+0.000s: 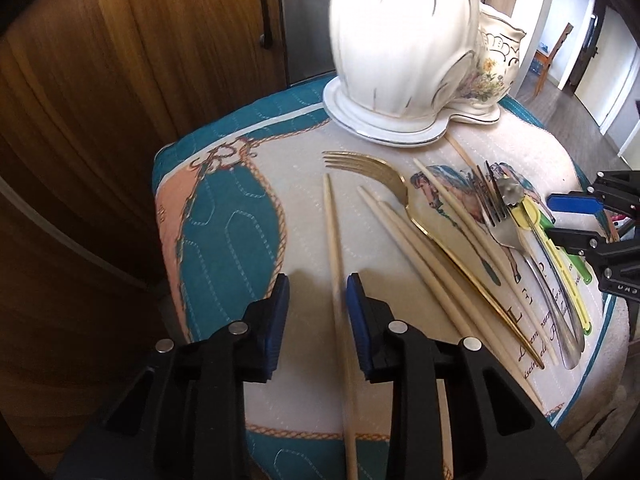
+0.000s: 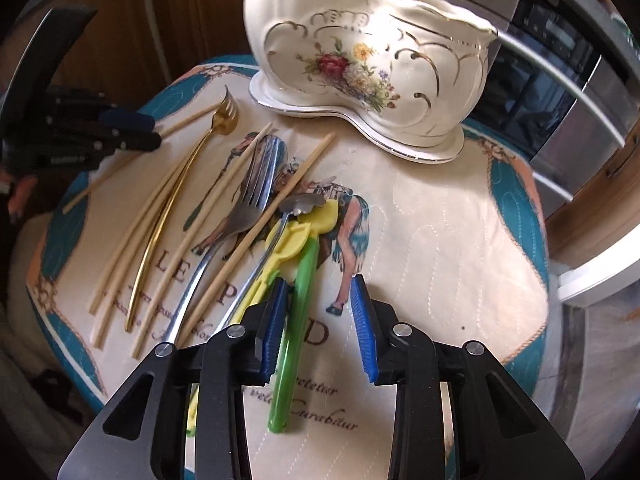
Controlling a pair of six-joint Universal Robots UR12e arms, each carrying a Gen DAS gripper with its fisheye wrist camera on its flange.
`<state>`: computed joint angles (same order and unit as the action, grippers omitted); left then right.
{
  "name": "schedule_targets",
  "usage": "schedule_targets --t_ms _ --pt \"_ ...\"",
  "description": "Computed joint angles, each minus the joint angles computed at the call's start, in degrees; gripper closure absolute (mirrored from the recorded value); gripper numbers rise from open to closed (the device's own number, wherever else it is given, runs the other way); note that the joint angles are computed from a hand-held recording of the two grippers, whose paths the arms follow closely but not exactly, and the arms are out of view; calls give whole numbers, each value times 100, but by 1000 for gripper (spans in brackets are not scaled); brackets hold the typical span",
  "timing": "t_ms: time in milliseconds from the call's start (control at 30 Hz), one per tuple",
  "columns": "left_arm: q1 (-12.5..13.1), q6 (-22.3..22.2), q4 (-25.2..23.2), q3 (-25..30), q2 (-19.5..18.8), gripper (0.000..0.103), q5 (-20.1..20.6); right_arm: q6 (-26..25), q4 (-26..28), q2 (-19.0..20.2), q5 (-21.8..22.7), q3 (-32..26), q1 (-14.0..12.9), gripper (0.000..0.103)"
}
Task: Organize utensils
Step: 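Grasp a wooden chopstick with the left tool while the right tool grasps the green-handled yellow spoon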
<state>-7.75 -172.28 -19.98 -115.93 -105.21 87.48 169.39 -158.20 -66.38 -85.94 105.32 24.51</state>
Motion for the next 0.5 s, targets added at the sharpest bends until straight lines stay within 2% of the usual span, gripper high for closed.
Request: schedule_targets --t_ms 100,133,167,200,233,333,500 --pt "11 25 53 -19 -2 76 -46 95 151 7 336 -51 -83 80" --pt "36 25 82 -34 4 83 -91 103 156 4 388 -49 -99 83" --pt "45 4 103 -56 18 87 -108 111 148 -4 491 -33 -125 92" --pt "60 -38 139 -85 37 95 -130 136 138 -7 556 -21 -140 93" --pt "92 -68 189 -112 43 97 -179 201 61 -12 637 17 -164 93" --pt "164 -97 311 -182 54 98 -363 390 -130 -48 786 125 -225 93" --pt "246 -162 487 -291 136 98 -436 740 -728 -145 781 355 -308 93"
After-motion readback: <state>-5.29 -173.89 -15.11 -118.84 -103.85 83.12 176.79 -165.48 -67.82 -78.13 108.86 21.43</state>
